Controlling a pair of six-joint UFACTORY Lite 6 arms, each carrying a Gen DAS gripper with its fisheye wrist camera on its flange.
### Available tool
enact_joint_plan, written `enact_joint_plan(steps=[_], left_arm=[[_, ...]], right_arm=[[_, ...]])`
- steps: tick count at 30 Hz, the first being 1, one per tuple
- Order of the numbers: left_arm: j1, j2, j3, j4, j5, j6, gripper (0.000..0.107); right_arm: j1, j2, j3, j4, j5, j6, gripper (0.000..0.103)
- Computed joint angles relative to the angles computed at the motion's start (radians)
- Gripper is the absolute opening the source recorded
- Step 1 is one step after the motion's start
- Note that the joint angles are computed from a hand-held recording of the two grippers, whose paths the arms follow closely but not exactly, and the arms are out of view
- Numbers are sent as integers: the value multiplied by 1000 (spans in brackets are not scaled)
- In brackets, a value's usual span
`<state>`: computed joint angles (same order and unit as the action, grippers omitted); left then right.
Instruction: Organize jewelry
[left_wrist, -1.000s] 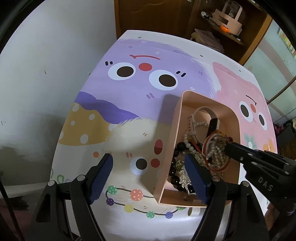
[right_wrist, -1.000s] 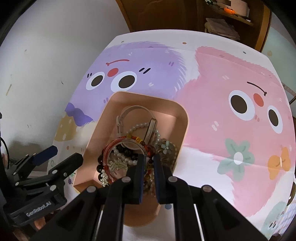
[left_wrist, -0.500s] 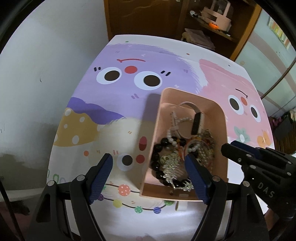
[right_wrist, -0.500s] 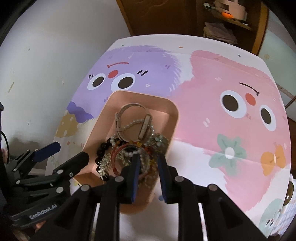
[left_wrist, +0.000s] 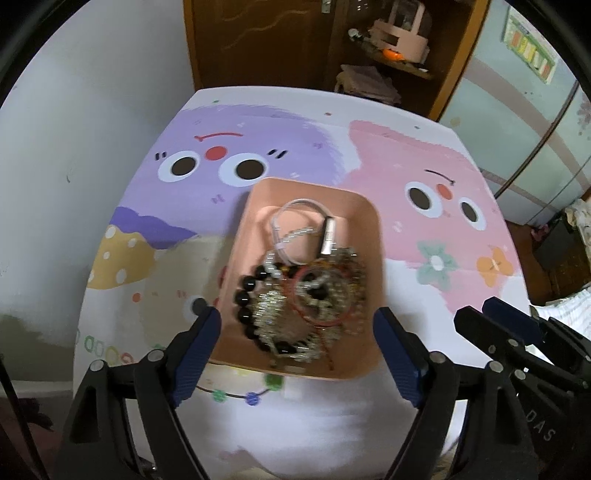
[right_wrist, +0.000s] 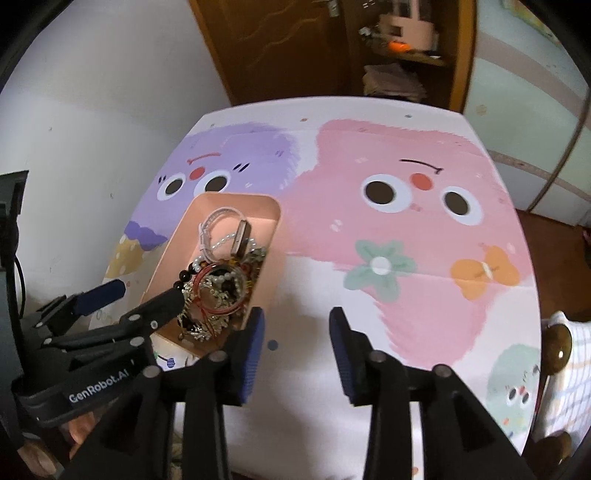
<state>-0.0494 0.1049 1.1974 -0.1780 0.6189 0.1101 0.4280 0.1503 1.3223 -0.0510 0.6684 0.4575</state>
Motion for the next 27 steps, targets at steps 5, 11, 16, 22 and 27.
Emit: enact_joint_plan(steps=[5, 11, 16, 22, 27], left_arm=[[-69, -56, -31, 44, -18, -61, 84], [-124, -98, -43, 114, -23, -139, 85], [-155, -125, -56, 164, -25, -187, 86], [-157, -136, -60, 183, -25, -202, 86], [-153, -138, -61, 191, -21, -211, 86]], right_arm=[[-11, -88, -53, -55, 4, 63, 38], [-24, -173, -110, -72, 13, 94, 39], [-18, -217, -152, -107, 12, 149, 39], [6, -247, -173, -177, 14, 217, 39], [30, -252, -174, -217, 17, 253, 39]])
